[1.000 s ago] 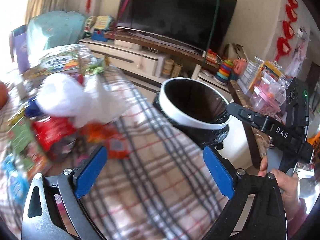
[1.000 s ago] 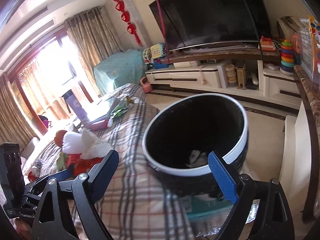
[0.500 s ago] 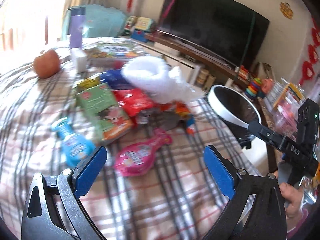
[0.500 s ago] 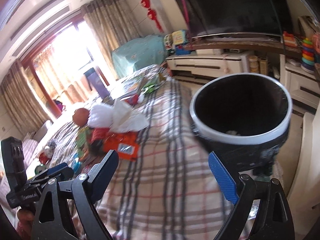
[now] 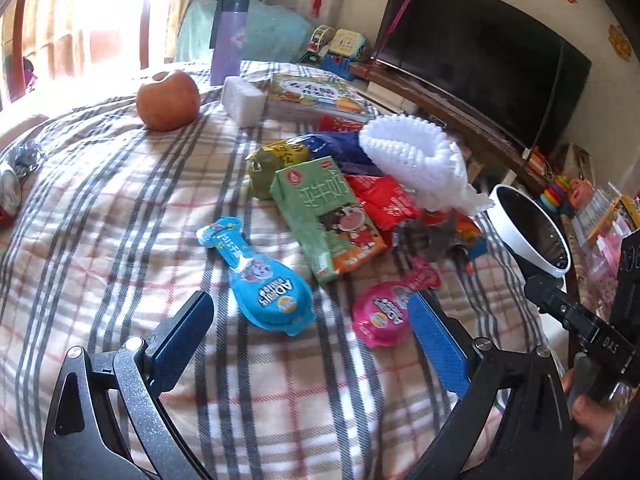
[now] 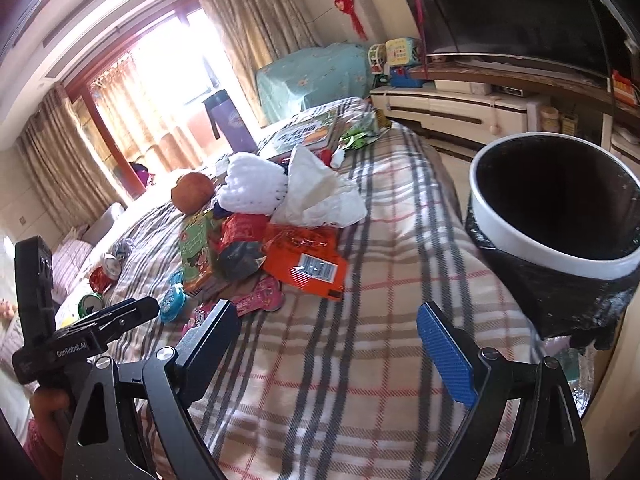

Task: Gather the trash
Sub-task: 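Move both open grippers back over the items on the bed, then grasp the blue AD drink bottle with the left gripper while the right gripper grasps the orange snack bag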

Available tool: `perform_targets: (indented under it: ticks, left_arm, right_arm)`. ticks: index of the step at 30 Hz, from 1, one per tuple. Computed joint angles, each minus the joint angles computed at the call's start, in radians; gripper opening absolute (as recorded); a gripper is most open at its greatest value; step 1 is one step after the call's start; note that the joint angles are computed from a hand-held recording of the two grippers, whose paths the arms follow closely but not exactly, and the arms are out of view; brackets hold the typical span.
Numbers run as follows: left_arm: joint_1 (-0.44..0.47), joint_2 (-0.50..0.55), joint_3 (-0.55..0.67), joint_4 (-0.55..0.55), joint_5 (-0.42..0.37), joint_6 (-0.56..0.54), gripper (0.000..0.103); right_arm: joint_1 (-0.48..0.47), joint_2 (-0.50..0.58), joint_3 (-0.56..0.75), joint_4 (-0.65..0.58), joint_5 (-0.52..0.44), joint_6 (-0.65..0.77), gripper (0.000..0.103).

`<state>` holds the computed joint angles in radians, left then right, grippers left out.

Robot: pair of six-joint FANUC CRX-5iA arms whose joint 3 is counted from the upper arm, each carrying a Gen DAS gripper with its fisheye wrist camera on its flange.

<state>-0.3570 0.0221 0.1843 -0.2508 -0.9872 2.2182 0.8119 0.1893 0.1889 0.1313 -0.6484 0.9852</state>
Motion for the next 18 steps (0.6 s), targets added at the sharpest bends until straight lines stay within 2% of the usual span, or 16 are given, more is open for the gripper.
perform_targets:
  ticks: [15,18]
  left_arm:
    - [0.038,0.096,0.093,-0.006,-0.154,0.014,0.099]
    - [0.043,0.111,0.103,-0.01,-0.17,0.015,0.095]
  right_arm:
    - [-0.009,0.112,0.16,-0.089,-0.071,0.139,0.093]
    - [-0.01,0.139,0.19,-0.09,-0.084,0.154,0.092]
